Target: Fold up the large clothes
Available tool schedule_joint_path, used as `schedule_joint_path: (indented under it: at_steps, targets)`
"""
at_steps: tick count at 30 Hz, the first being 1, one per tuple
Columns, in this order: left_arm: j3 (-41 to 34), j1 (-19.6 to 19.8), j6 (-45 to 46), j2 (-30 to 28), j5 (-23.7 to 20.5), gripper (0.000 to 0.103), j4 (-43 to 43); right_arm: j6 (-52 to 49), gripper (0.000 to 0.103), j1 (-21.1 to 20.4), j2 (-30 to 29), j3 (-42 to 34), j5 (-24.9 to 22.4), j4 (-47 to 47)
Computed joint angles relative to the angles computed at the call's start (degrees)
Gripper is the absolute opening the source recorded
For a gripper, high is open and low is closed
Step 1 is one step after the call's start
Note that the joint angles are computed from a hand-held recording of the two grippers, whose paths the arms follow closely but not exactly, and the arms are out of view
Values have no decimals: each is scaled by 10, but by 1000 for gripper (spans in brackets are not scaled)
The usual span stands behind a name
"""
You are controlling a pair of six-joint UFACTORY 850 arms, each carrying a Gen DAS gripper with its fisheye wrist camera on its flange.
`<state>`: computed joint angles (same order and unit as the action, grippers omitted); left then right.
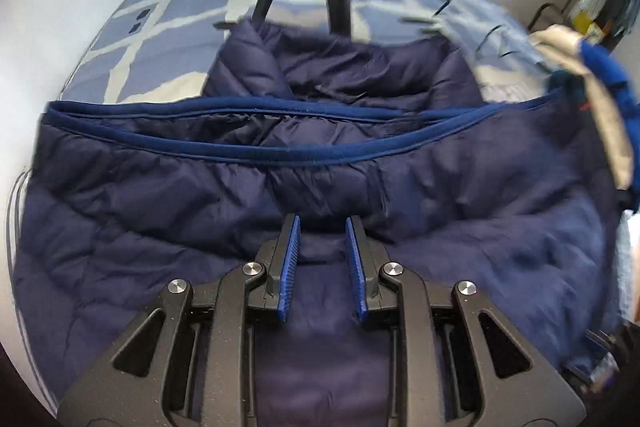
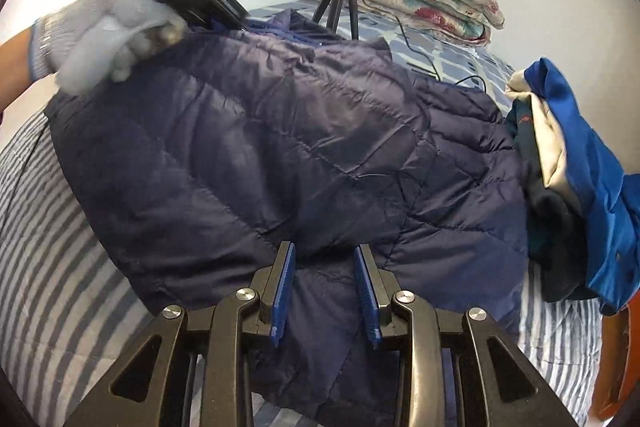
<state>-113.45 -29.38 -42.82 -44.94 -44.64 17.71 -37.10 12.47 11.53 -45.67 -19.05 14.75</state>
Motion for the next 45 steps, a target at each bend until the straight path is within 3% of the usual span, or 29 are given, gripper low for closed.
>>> schedule_joint_path:
  at_steps: [4, 8, 11, 13, 15, 17, 22, 25, 29, 33, 38, 40, 41, 43, 44, 45]
  targets:
    - [-45, -2, -100, -39, -21, 23, 85, -67, 30, -24, 3, 6, -12, 75]
    - [-30, -6, -180, -28, -15, 23, 142, -80, 31, -38, 13, 11, -20, 97]
    - [34, -8, -200, 25, 12, 23, 163, -99, 33, -60, 25, 15, -45, 150]
    - [90, -12, -217, 72, 40, 23, 187, -114, 44, -83, 42, 21, -69, 196]
    - [155, -16, -208, 125, 83, 23, 181, -111, 65, -110, 74, 39, -84, 233]
    - [219, -25, -195, 172, 101, 24, 179, -86, 68, -132, 101, 55, -92, 242]
    - [361, -47, -239, 251, 84, 30, 215, -7, 74, -184, 132, 78, -149, 228]
    - [425, -42, -275, 277, 132, 31, 220, -8, 74, -217, 124, 85, -192, 266]
    - [418, -56, -298, 282, 95, 31, 247, 14, 79, -215, 112, 94, -167, 278]
    - [413, -87, -375, 302, 111, 31, 323, -15, 86, -226, 87, 86, -163, 361]
    - [362, -111, -381, 263, 121, 31, 319, 16, 89, -214, 52, 68, -144, 415]
    - [335, -116, -382, 238, 121, 31, 311, 66, 87, -197, 44, 62, -115, 390]
    - [324, -119, -386, 227, 124, 31, 309, 80, 80, -188, 40, 58, -103, 383]
    - [301, -123, -388, 202, 118, 31, 320, 122, 56, -169, 33, 50, -81, 338]
    - [293, -129, -390, 191, 102, 31, 340, 127, 34, -164, 31, 47, -79, 327]
    - [288, -134, -386, 179, 86, 31, 353, 110, 25, -161, 28, 43, -86, 334]
